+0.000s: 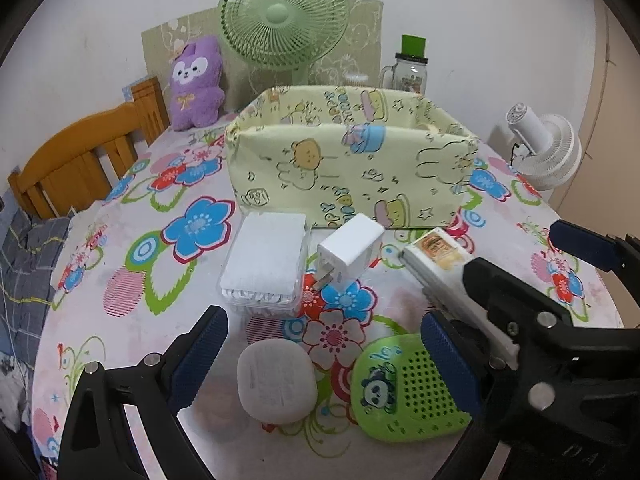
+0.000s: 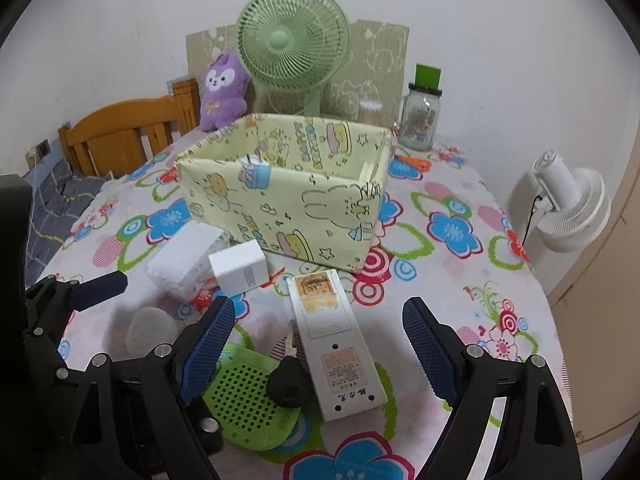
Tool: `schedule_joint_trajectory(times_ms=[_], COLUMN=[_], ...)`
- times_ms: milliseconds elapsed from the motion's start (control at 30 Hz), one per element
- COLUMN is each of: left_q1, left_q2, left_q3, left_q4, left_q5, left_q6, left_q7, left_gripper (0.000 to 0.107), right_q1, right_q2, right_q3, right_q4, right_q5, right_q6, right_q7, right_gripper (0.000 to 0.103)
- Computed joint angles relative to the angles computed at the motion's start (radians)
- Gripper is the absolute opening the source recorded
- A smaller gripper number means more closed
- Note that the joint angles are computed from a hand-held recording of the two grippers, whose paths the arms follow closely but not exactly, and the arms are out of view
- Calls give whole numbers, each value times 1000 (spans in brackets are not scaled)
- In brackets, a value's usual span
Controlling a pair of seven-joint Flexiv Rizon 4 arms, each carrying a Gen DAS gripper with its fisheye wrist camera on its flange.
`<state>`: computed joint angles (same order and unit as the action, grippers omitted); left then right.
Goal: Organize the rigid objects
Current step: 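Move the right gripper to the white remote and close on it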
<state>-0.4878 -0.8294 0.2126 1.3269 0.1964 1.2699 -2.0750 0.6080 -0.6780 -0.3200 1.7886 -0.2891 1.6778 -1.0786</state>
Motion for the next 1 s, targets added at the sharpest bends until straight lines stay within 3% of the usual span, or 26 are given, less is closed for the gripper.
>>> schedule_joint_trajectory(times_ms=[233, 400, 533, 733, 1000], left_q1=[29, 16, 28, 12, 57], left_q2=[-21, -52, -68, -88, -89], left_q3=[-20, 6, -14, 8, -45], left_q4=[-13, -67, -94, -142, -126], left_q5=[-14, -3, 2, 41, 14], left_q6=[-16, -80, -105, -159, -136], left_q7=[42, 38, 52, 31, 52], left_gripper=[98, 98, 98, 98, 99], right_q1=[-49, -69, -101, -205, -317], right_q2=[-44, -75, -90, -114, -143], right_q3=[44, 58, 90, 225, 398], right_q4=[-64, -105, -131, -190, -257], right_q5=[-31, -62, -88, -94, -26], right_q6=[-66, -105, -130, -201, -281], right_q7=[12, 37, 39, 2, -70], right_gripper=[88, 88, 88, 88, 85])
